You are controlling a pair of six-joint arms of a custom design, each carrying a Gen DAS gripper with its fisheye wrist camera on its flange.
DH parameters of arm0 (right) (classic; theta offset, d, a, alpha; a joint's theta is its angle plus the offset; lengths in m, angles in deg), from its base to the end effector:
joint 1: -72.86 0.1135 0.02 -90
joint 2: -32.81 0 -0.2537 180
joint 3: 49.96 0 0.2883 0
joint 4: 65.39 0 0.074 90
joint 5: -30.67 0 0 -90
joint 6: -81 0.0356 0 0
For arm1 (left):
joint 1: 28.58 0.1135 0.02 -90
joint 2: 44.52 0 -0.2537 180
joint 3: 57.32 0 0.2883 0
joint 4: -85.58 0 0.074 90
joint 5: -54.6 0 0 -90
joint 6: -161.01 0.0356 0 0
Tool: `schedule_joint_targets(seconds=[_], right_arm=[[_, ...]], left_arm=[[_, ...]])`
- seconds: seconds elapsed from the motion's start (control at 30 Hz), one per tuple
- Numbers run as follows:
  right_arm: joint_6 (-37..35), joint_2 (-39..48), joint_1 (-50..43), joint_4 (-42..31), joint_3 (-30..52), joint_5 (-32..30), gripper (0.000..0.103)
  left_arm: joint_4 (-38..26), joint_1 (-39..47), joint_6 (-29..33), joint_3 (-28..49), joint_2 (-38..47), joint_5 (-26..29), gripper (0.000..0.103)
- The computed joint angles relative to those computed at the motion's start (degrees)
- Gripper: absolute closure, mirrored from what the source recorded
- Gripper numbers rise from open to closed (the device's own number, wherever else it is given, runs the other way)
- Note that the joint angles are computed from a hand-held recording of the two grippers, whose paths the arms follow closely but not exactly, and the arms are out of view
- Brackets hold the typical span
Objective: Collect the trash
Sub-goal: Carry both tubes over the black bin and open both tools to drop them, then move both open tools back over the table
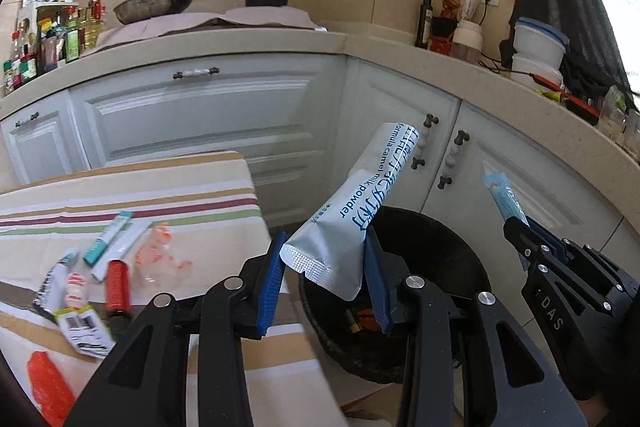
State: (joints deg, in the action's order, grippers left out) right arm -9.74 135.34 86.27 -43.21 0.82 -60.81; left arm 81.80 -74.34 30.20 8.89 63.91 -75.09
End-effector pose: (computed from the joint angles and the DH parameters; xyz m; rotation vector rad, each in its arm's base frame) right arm 0.3391 0.0818 0.0807 -0.2731 2.0728 0.1612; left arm 0.2843 -0.2594 0.0875 -0.2188 2.1464 -0.0305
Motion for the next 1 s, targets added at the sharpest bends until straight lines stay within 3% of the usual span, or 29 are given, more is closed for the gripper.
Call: schedule_joint_targets(seconds=[0.37,0.47,0.5,0.57,0.8,1.0], right_arm=[[0.27,8.75,-2.48,-0.75,7.42,-0.57,0.090],[0.34,10.55,-2.82,-0.97,9.20,-0.88,0.079],[0.46,11.05,-2.86,-1.10,9.70,-0.76,0.071],[0.73,11.54,-2.90,-0.85,10.03,0.02,0.067],[1.86,8.98,-2.79,-2.13,8.50,0.32,0.067],[2.46,2.57,-0.44,-2.81,3.40,0.55,0.066]], left_arm=[[-2.76,2.33,0.70,10.08,9.03,4.22,0.064],[-3.29,2.85,0.93,12.18,10.99,5.07,0.059],[-3.81,3.11,0.69,12.91,11.64,5.61,0.054],[-4.02,3.44,0.19,13.07,12.00,6.42,0.047],[-5.30,3.40,-2.35,9.69,8.47,6.92,0.038],[-8.62,1.69,-5.49,1.76,0.01,3.46,0.032]])
